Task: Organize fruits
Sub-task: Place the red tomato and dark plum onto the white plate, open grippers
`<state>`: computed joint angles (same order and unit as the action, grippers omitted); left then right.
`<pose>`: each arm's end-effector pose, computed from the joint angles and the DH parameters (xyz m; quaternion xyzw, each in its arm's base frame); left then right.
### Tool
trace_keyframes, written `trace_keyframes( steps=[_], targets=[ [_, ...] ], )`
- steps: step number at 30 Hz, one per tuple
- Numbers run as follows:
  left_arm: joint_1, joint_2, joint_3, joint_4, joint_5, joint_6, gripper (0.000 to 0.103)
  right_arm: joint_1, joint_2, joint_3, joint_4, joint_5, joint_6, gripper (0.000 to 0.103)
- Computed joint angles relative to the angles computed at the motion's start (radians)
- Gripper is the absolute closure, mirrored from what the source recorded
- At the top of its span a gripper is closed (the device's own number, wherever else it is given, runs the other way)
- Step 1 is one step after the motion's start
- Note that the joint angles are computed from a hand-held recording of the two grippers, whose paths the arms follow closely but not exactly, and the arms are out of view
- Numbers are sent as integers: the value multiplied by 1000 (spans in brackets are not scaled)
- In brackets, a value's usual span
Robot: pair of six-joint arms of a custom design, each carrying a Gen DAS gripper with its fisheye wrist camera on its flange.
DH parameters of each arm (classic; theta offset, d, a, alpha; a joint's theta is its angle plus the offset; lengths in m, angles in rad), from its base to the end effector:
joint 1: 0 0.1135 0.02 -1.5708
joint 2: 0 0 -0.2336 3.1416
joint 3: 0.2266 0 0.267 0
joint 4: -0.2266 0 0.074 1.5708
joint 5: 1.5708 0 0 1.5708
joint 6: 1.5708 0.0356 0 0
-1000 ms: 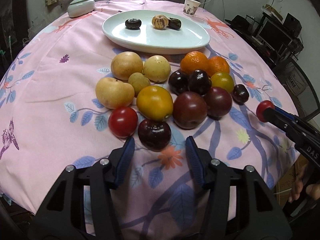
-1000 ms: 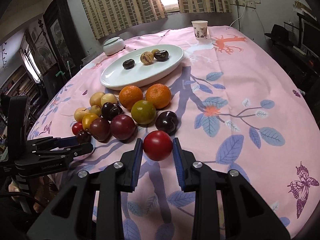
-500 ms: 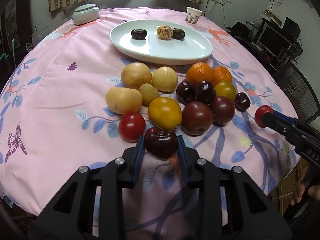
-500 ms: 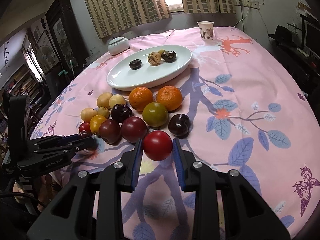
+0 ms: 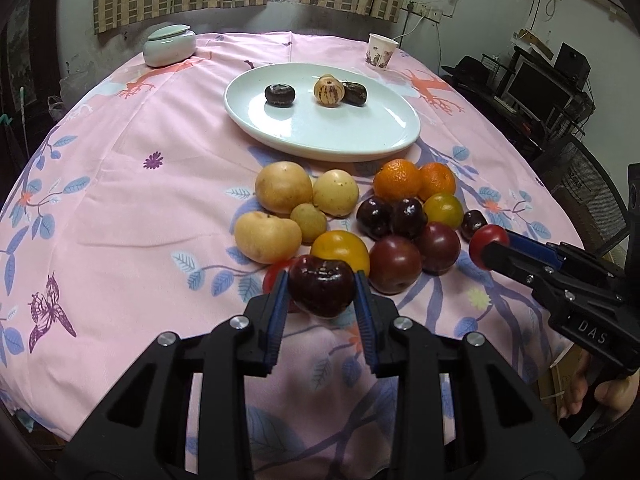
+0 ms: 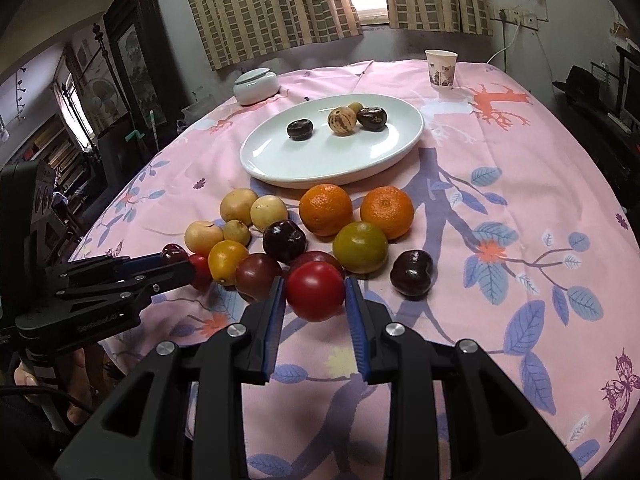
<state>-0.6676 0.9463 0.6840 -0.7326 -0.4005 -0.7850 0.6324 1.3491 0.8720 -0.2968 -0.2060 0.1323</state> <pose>0.1723 -0.1181 0.2039 -0.1115 0.9347 -0.0422 0.3347 0.2418 0.1862 0.1991 -0.2655 0.8784 0.2319 0.3227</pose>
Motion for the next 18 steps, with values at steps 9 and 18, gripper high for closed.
trace_keyframes(
  steps=[9, 18],
  targets=[
    [190, 81, 109, 60, 102, 196, 71, 14, 107, 174, -52, -1, -49, 72],
    [470, 563, 611, 41, 257, 453, 70, -40, 615, 846, -272, -5, -160, 72]
  ],
)
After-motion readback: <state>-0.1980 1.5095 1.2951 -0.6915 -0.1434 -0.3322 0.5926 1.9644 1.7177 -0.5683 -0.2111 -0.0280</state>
